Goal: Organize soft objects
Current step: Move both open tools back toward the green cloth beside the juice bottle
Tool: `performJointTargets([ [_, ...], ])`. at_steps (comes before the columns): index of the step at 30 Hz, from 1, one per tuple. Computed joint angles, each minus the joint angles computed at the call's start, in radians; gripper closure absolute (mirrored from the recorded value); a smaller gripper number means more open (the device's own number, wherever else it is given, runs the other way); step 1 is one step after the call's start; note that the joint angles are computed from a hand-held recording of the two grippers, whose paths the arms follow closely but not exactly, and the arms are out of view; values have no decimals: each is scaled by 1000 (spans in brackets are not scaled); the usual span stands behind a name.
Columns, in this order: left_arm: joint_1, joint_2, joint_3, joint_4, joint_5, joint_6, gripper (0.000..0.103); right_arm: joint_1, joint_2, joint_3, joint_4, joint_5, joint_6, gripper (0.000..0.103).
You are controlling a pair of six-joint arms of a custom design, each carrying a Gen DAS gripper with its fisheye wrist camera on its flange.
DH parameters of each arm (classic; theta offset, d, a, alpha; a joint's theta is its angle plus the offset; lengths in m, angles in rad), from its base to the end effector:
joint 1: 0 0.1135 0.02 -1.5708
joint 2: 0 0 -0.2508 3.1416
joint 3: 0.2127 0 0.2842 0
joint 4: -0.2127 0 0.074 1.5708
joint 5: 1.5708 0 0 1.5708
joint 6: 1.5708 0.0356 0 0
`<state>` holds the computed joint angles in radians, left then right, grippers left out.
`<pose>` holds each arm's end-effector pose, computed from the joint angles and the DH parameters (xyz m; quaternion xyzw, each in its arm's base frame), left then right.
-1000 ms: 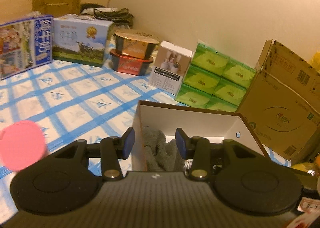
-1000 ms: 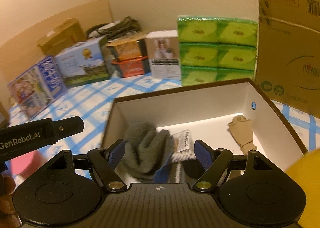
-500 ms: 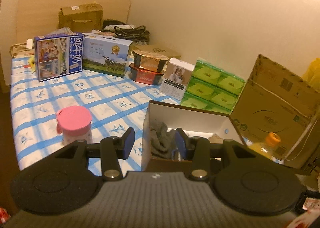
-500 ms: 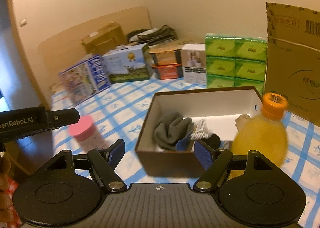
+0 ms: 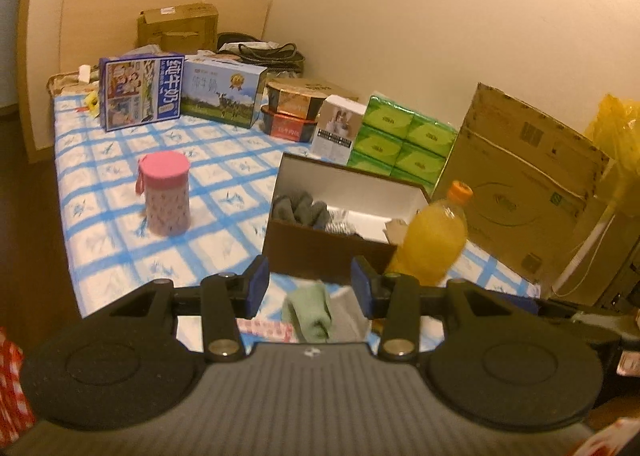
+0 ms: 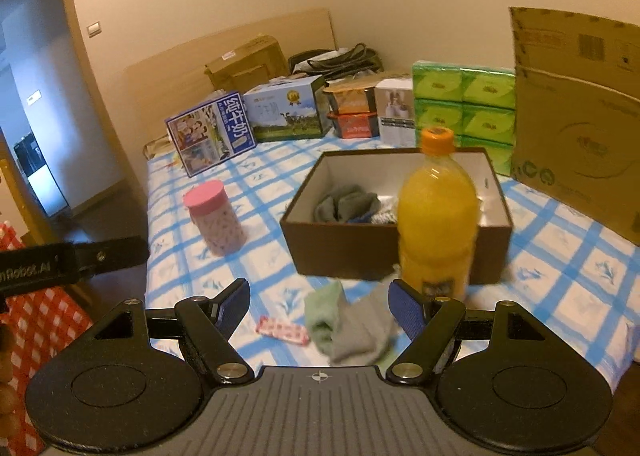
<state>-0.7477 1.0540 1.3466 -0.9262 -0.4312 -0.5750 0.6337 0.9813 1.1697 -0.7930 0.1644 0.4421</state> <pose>0.1791 -0.1458 0.4062 -0.0211 0.8766 -0.1203 0.4654 0.1904 0.1327 0.3709 -0.0464 0.8822 0.1747 0.4348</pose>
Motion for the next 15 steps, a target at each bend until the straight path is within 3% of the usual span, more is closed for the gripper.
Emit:
performJointTargets([
  [8, -331, -14, 4, -195, -291, -283, 61, -23, -213, -109, -96, -33, 11, 27],
  [15, -556, 99, 78, -407, -450, -564, 57, -59, -380, -199, -177, -101, 2, 27],
])
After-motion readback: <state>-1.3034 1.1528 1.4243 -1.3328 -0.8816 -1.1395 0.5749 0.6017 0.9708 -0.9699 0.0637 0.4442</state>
